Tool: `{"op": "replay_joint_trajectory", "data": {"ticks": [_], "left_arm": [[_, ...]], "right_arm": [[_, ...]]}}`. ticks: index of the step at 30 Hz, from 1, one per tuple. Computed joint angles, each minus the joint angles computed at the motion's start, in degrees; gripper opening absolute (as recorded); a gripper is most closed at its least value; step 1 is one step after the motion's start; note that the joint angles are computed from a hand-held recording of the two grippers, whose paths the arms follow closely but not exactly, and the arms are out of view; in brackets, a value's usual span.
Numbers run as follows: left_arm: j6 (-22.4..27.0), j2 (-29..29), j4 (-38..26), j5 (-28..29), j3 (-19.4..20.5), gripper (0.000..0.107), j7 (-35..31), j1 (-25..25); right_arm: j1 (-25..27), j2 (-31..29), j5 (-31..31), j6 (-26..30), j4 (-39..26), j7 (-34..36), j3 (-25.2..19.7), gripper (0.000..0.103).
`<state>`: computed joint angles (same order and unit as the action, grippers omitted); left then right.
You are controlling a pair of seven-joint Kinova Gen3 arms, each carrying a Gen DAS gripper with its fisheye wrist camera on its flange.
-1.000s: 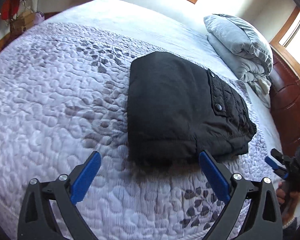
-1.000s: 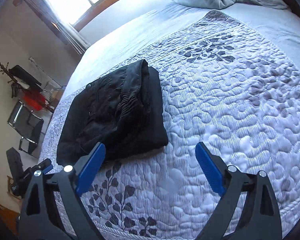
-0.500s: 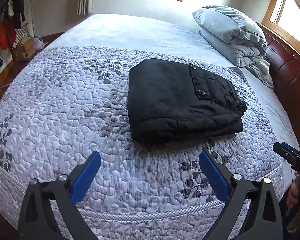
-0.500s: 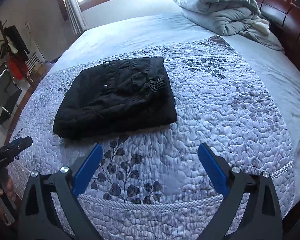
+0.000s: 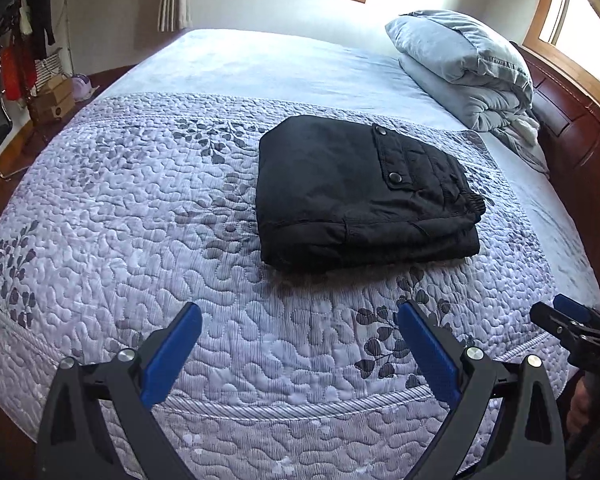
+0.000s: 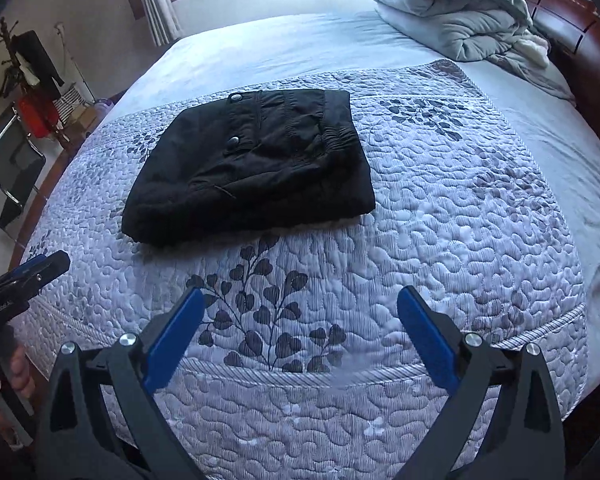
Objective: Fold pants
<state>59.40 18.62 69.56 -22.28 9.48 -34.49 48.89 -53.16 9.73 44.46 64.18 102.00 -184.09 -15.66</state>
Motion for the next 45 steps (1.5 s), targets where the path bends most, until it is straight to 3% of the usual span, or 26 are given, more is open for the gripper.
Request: {"op": "replay_joint_trajectory", "data": {"ticks": [16,45], "left_arm": [[2.94,1.38,-2.52,-1.91,-0.76,0.099,-0.19,1.12],[3.4,2.76,-3.45,-0.51,-1.27,0.099,-1.85,1.09]], "right_arm": [[0.74,0.97,-0.28,-1.04,-0.33,1.01,0.87,0.097],[1.45,0.94,-0.33,-1.09,0.21,1.44,1.25,0.097]]}}
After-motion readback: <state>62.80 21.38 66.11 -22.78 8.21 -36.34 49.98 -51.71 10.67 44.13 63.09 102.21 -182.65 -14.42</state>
